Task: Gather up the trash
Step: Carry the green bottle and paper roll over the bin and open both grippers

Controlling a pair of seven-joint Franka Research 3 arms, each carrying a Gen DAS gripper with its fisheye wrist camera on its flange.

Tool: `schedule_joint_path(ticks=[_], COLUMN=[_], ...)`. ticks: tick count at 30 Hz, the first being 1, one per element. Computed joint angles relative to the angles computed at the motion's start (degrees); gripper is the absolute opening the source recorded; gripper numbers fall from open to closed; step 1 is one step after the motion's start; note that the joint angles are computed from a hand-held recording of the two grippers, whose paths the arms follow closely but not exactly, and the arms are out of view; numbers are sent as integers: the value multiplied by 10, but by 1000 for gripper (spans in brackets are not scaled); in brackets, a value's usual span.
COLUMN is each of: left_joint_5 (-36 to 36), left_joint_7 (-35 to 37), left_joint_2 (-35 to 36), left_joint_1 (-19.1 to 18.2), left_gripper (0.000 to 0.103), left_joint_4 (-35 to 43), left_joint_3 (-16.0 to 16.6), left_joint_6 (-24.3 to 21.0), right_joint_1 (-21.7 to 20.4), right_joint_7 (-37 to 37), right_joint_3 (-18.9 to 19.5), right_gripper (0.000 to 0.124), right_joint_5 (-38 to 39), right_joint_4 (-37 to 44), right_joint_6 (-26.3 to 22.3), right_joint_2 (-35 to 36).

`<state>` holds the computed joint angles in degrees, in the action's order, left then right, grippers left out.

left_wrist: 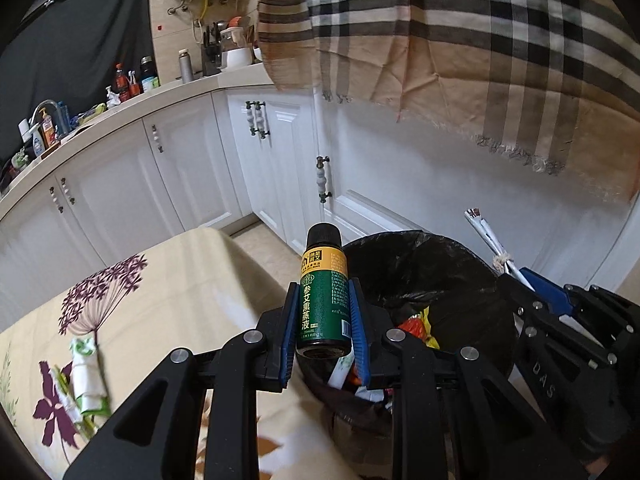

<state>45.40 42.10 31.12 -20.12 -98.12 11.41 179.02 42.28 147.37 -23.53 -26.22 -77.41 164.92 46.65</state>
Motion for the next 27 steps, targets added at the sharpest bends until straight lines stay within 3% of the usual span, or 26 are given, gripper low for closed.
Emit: schedule_joint_path(ticks=[7,8,10,12,15,27], left_joint_5=[-26,-30,-38,-42,-47,3], left_joint_7=[34,39,46,44,44,-29], left_joint_2=[46,50,56,57,55,13], left_joint_1=[15,17,19,19,21,-3], left_gripper=[25,25,34,46,47,56], left_joint_4=[64,69,76,77,74,20], left_joint_3=[-31,-34,-40,-38,-39,17], left_joint_6=[-29,-32,-42,-44,-44,-33], right_joint_1=[-25,-30,-32,-27,-21,-4], right_joint_7=[-13,-18,-17,-11,-6,3], right_joint_3=[15,20,18,12,6,5], right_gripper=[19,26,35,35,35,39], right_joint_5=[23,28,34,33,29,10], right_joint_4=[45,51,58,56,49,34], right_joint_6=[-12,-14,-18,-19,-19,-22], right_joint_2=[33,37,44,43,41,23])
